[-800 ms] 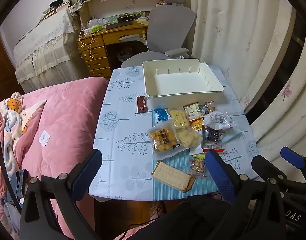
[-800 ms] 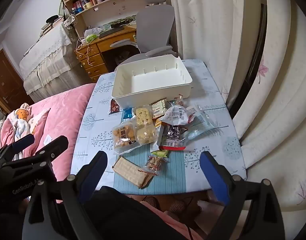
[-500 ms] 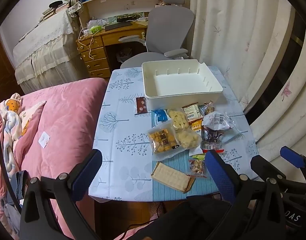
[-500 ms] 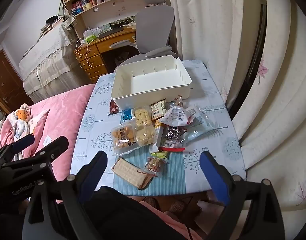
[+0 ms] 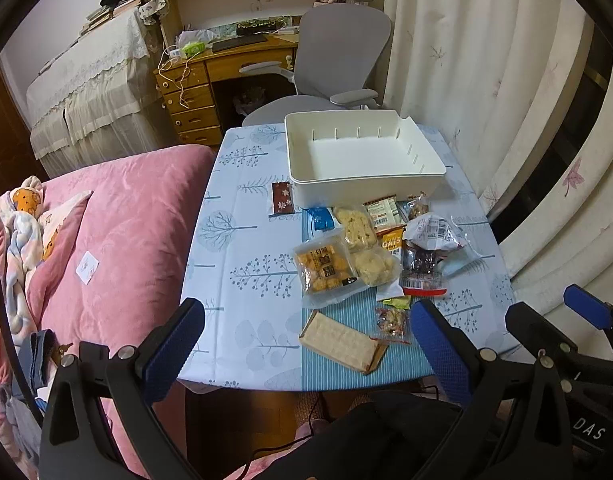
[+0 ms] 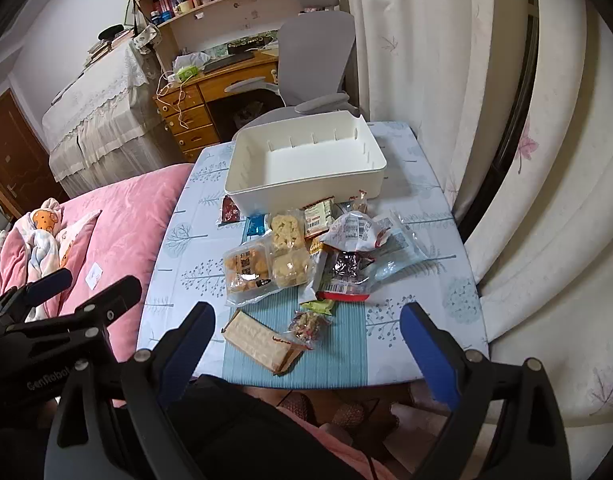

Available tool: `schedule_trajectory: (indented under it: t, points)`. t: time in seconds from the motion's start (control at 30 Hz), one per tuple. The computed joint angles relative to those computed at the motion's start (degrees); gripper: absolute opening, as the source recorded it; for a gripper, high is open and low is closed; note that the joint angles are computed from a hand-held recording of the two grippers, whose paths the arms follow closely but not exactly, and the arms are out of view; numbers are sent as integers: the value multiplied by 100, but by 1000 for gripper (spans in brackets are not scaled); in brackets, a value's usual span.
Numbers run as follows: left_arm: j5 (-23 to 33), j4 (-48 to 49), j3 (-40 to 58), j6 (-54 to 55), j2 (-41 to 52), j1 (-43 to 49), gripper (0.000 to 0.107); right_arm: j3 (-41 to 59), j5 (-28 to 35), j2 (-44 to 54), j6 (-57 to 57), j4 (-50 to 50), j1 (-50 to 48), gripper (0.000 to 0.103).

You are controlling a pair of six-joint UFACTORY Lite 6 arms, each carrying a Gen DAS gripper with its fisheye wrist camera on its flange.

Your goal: Organize snacks

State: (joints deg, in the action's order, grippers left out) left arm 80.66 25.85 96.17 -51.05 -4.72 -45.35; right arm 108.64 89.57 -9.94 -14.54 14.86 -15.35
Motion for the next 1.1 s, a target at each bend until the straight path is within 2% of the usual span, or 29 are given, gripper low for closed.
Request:
schedule_trajectory:
  t: [0.23, 0.77, 0.93, 1.1]
  points:
    - [167, -68, 0, -223, -14, -195, 102, -144, -63, -136, -72, -9, 19, 94]
    - [497, -130, 384, -1121, 419, -546, 102, -434, 215, -64, -1498, 883, -1348, 94]
    - [597, -108, 319, -1423, 473, -697, 102, -754, 127, -75, -1995, 1176, -1646, 94]
    - [759, -137, 66, -1680, 364, -686, 102, -1264, -217, -236, -2291, 1336, -1796, 94]
